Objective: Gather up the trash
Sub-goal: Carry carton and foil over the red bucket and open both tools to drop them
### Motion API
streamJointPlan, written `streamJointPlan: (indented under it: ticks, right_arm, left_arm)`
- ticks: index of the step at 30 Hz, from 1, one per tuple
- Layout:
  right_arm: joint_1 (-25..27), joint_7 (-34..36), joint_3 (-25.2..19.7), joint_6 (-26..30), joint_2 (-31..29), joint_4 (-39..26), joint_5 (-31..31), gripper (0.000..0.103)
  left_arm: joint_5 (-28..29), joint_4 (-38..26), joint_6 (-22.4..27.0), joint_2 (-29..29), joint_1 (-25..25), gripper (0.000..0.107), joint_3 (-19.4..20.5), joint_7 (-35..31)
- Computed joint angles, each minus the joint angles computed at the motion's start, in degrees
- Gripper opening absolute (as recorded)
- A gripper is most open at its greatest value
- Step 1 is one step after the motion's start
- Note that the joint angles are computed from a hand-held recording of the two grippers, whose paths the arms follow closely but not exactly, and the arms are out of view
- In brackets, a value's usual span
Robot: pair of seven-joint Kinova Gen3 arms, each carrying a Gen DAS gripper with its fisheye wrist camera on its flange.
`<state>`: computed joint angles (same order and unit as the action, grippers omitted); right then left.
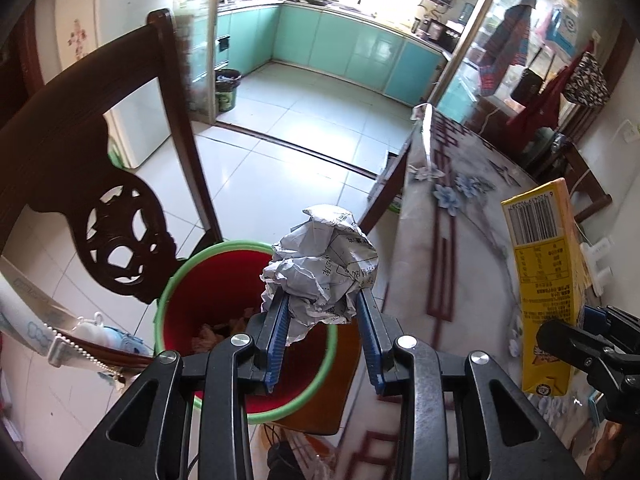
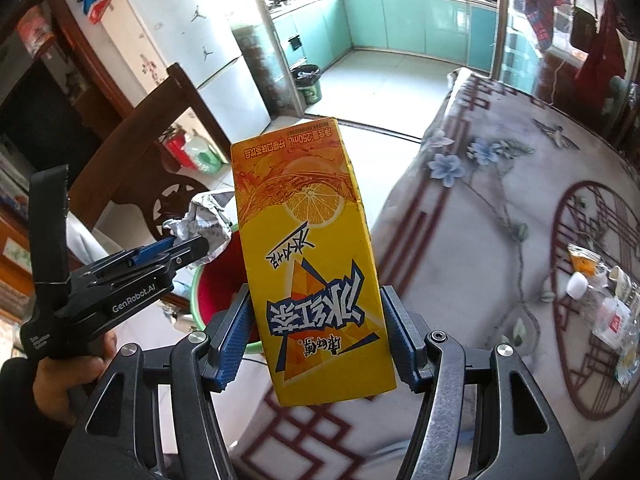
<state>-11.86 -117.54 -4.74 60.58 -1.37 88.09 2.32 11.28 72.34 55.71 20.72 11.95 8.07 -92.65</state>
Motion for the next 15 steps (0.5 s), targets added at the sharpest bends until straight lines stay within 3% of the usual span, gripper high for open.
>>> streamJointPlan:
  ticks: [15]
  right_arm:
    - [-2.28, 1.96, -0.4, 0.54, 5.76, -4.32, -1.74, 0.06]
  left_arm:
    - [-0.6, 0.55, -0.26, 1.39, -3.13, 0.031, -1.52, 0.24]
